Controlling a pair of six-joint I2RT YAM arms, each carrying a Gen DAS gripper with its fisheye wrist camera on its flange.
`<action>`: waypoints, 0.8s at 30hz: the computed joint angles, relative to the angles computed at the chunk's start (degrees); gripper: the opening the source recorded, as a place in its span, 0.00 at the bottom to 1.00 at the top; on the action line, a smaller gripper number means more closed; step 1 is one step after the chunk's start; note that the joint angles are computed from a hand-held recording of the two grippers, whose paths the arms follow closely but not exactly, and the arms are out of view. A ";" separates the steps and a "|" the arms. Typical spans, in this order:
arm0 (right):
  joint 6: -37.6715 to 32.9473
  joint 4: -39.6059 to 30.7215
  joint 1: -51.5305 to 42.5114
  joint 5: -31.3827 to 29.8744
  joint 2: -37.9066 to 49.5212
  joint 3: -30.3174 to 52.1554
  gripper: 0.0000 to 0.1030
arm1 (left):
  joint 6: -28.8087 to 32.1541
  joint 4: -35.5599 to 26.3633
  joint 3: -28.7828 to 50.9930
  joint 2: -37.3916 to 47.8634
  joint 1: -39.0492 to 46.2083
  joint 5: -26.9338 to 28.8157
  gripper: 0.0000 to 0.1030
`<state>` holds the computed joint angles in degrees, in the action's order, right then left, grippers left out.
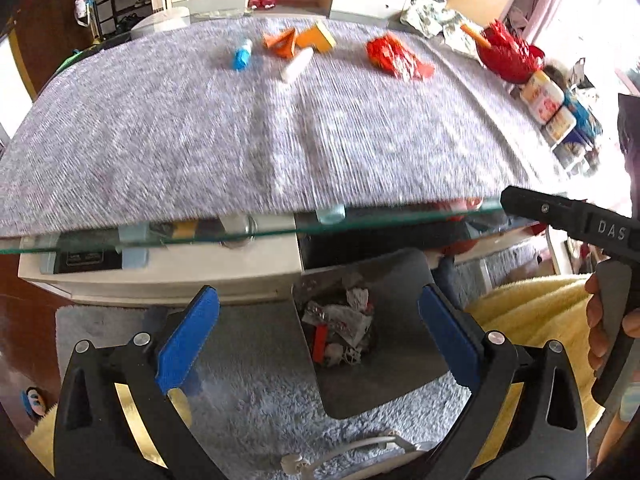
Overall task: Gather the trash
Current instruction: 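Grasp the white stick with the left tool while the right tool grasps the red foil wrapper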
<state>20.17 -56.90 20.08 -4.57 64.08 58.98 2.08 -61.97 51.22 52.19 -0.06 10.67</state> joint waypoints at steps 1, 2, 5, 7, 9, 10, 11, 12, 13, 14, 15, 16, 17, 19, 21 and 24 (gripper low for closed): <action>-0.28 0.01 -0.18 0.06 0.67 0.81 0.96 | 0.20 0.07 0.57 0.37 0.34 0.09 0.92; -0.43 -0.01 -0.27 0.12 1.14 1.45 0.96 | 0.59 0.07 1.80 1.25 0.85 0.18 0.92; -1.21 0.18 -0.95 0.11 3.18 3.80 0.96 | 1.70 0.30 4.27 3.21 1.99 0.06 0.92; -1.59 0.54 -1.31 0.20 4.95 5.32 0.96 | 1.78 0.76 5.97 4.74 1.91 -0.71 0.92; -2.01 0.87 -1.58 0.33 6.74 6.81 0.96 | 2.46 1.28 7.23 6.22 2.73 -0.46 0.92; -2.18 1.10 -1.60 0.44 7.65 7.56 0.96 | 2.69 1.48 7.99 7.03 2.98 -0.43 0.92; -2.44 1.36 -1.74 0.53 8.72 8.50 0.96 | 2.83 1.86 8.80 7.99 3.08 -0.55 0.92; -2.60 1.66 -1.88 0.50 9.64 9.22 0.96 | 2.90 2.16 9.45 8.69 3.11 -0.63 0.92; -2.69 1.95 -1.94 0.49 10.40 9.81 0.96 | 2.97 2.40 9.98 9.27 3.15 -0.69 0.92; -2.86 2.25 -2.09 0.52 11.48 10.72 0.96 | 2.98 2.90 10.89 10.42 3.13 -0.79 0.92; -2.95 2.50 -2.16 0.66 12.43 11.56 0.96 | 3.05 3.07 11.46 11.04 3.17 -0.79 0.92; -3.08 2.60 -2.31 0.70 12.94 12.10 0.96 | 3.00 3.37 12.17 11.92 3.07 -0.90 0.92; -3.24 2.93 -2.54 0.71 14.02 13.08 0.96 | 3.02 3.71 12.99 12.95 3.04 -0.89 0.92; -3.66 3.27 -2.91 0.66 15.78 14.77 0.96 | 2.91 4.37 13.85 14.26 2.88 -0.99 0.92; -4.15 3.50 -3.22 0.74 17.59 16.56 0.96 | 2.85 5.21 14.85 15.96 2.74 -1.10 0.92; -5.13 3.90 -3.67 0.67 20.16 19.12 0.96 | 2.66 6.44 16.20 18.55 2.53 -1.33 0.92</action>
